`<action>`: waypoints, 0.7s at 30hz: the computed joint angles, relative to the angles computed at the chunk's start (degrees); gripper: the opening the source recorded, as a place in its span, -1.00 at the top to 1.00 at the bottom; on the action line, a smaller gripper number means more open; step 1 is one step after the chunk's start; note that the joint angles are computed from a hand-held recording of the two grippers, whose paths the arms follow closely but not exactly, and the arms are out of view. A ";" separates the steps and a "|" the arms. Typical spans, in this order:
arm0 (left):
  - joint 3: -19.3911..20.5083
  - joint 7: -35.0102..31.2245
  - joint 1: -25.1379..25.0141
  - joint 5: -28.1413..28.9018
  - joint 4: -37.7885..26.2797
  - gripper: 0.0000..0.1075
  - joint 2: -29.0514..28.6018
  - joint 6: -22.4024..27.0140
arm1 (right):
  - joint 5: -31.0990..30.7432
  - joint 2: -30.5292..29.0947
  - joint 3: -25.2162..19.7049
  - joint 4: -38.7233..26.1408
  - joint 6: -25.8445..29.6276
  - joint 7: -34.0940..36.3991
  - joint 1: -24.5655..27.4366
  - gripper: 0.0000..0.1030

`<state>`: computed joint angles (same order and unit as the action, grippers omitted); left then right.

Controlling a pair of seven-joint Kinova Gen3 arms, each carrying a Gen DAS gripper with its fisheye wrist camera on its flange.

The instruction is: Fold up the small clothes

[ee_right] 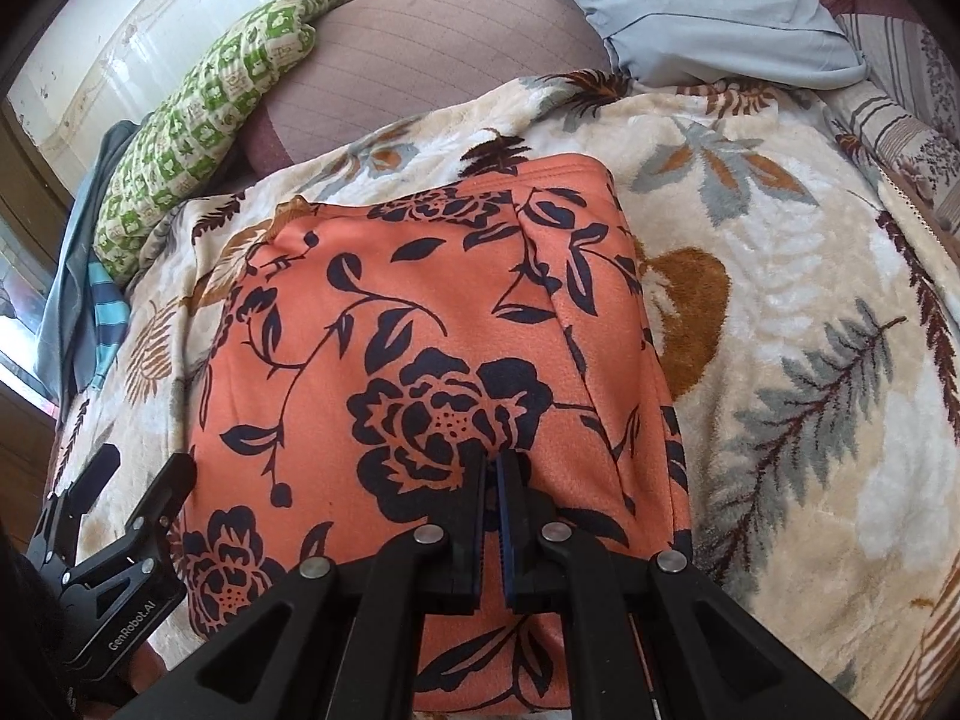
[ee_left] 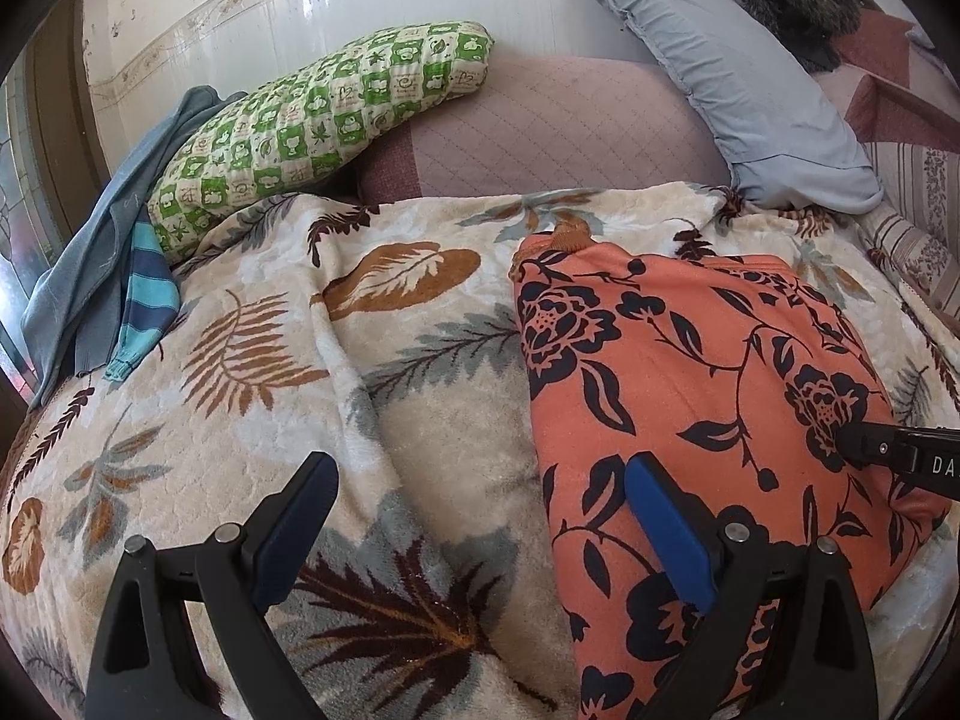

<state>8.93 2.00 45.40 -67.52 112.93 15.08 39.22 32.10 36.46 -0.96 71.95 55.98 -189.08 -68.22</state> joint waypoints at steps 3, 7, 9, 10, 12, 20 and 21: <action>-0.11 -0.33 -0.57 0.34 0.01 -0.79 -0.01 -1.06 | 0.04 0.21 -0.02 -0.26 0.02 0.33 0.15 0.89; -0.35 -1.02 -0.87 0.94 -0.16 -0.79 -0.07 -1.76 | 0.07 0.67 0.07 -1.05 0.72 0.90 -0.01 0.89; -0.46 -1.03 -0.72 1.02 -0.24 -0.79 -0.01 -1.66 | 0.10 0.61 0.15 -0.91 0.53 0.76 -0.06 0.89; -0.51 -0.98 -0.63 0.99 -0.22 -0.79 -0.01 -1.61 | 0.07 0.66 0.14 -0.99 0.60 0.81 -0.07 0.89; -0.56 -1.06 -0.67 1.06 -0.17 -0.79 -0.07 -1.77 | 0.11 0.65 0.20 -0.96 0.58 0.70 -0.16 0.89; -0.63 -0.97 -0.63 0.97 -0.06 -0.79 -0.11 -1.90 | 0.16 0.67 0.21 -0.85 0.50 0.59 -0.21 0.89; -0.63 -0.93 -0.64 1.01 -0.07 -0.79 -0.11 -1.94 | 0.17 0.67 0.21 -0.83 0.51 0.58 -0.23 0.88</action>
<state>8.30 1.07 44.76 -66.51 112.86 14.97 37.28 32.27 37.13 -0.75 71.12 56.49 -188.50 -68.45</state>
